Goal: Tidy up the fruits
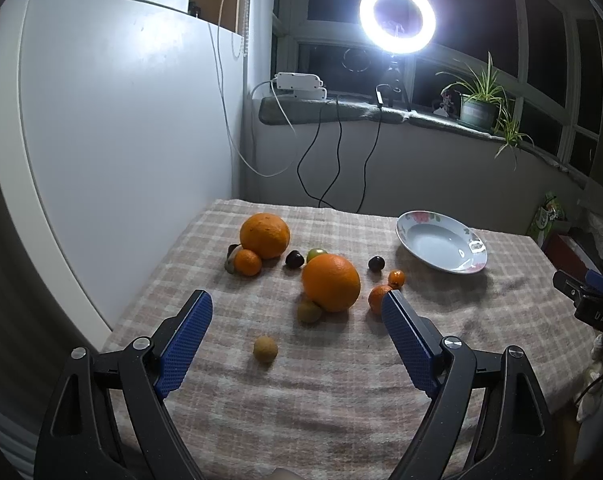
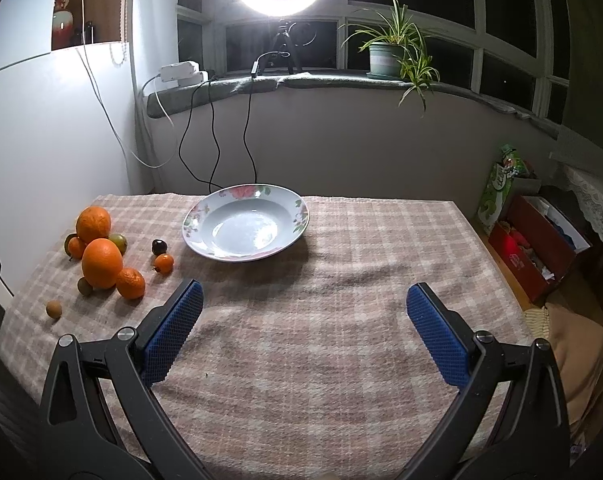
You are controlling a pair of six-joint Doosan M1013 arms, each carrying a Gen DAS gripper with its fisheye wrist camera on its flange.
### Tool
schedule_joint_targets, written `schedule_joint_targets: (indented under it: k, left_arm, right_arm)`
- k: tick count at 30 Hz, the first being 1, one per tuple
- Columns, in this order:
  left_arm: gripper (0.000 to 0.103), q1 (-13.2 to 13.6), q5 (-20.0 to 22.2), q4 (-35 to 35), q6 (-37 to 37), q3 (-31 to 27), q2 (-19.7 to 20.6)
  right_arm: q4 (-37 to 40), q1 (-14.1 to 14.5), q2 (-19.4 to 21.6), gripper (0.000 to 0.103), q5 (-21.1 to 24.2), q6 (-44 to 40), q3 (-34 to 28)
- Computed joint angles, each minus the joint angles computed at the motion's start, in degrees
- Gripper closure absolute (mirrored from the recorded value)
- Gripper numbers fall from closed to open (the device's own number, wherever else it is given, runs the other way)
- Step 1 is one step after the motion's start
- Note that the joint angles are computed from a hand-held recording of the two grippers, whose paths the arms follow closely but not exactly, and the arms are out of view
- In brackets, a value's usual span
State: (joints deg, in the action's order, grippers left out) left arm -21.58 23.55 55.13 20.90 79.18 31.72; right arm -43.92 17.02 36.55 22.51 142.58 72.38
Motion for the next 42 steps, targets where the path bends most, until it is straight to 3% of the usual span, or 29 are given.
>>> schedule_joint_targets:
  k: [42]
  left_arm:
    - [0.016, 0.0, -1.2, -1.1, 0.3, 0.5, -0.4]
  right_arm:
    - [-1.9, 0.5, 0.0, 0.000, 0.2, 1.0, -0.1]
